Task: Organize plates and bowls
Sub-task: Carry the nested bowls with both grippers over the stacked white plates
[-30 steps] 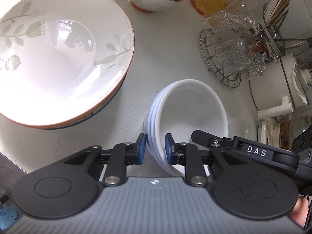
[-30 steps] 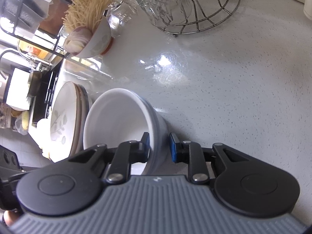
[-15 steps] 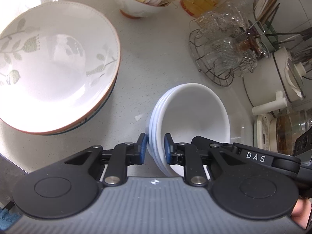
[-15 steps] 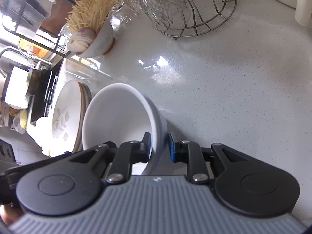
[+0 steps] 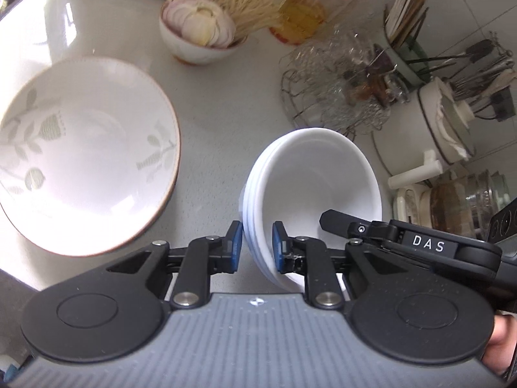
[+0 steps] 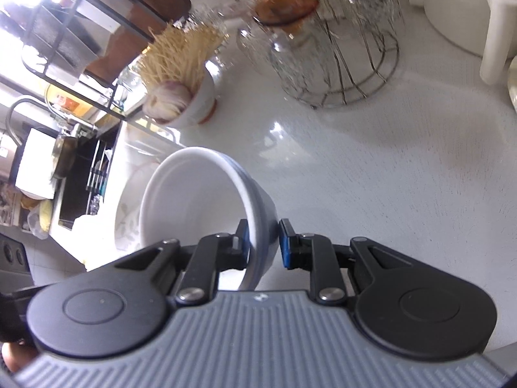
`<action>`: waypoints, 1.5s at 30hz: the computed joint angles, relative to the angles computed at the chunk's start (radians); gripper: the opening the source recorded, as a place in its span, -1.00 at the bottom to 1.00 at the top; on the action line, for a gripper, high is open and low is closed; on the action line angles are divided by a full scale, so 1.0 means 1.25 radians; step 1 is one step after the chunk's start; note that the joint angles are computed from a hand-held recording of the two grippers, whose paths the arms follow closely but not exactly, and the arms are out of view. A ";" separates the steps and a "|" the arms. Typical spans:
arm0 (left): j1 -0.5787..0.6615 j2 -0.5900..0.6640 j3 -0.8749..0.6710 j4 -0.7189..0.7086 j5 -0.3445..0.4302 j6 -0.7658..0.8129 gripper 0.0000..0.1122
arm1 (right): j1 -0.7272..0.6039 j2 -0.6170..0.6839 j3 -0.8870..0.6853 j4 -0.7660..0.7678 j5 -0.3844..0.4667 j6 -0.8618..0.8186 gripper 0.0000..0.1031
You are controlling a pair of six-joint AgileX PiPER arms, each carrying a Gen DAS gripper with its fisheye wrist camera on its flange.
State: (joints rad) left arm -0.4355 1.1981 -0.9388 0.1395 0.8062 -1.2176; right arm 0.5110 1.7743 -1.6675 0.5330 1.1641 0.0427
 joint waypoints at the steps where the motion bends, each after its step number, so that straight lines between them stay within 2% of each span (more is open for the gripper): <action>1: 0.012 -0.008 -0.004 -0.009 0.005 0.025 -0.60 | 0.008 -0.001 -0.010 -0.008 -0.001 0.014 -0.57; 7: 0.140 -0.063 -0.027 -0.125 0.050 0.269 -0.60 | 0.080 -0.002 -0.078 -0.078 -0.018 0.133 -0.57; 15: 0.390 -0.120 -0.031 -0.309 0.124 0.623 -0.60 | 0.196 0.025 -0.148 -0.171 -0.064 0.283 -0.57; 22: 0.677 -0.155 0.007 -0.489 0.227 0.933 -0.60 | 0.293 0.107 -0.265 -0.242 -0.038 0.380 -0.57; 25: 0.768 -0.164 0.020 -0.521 0.251 1.009 -0.60 | 0.328 0.150 -0.319 -0.261 -0.014 0.434 -0.57; 30: 0.897 -0.133 0.034 -0.571 0.293 1.149 -0.59 | 0.384 0.196 -0.369 -0.322 -0.012 0.505 -0.57; 38: 0.982 -0.096 0.095 -0.587 0.302 1.290 -0.59 | 0.438 0.236 -0.365 -0.373 -0.012 0.584 -0.57; 45: 0.969 -0.062 0.120 -0.573 0.273 1.332 -0.58 | 0.459 0.252 -0.339 -0.403 -0.028 0.628 -0.57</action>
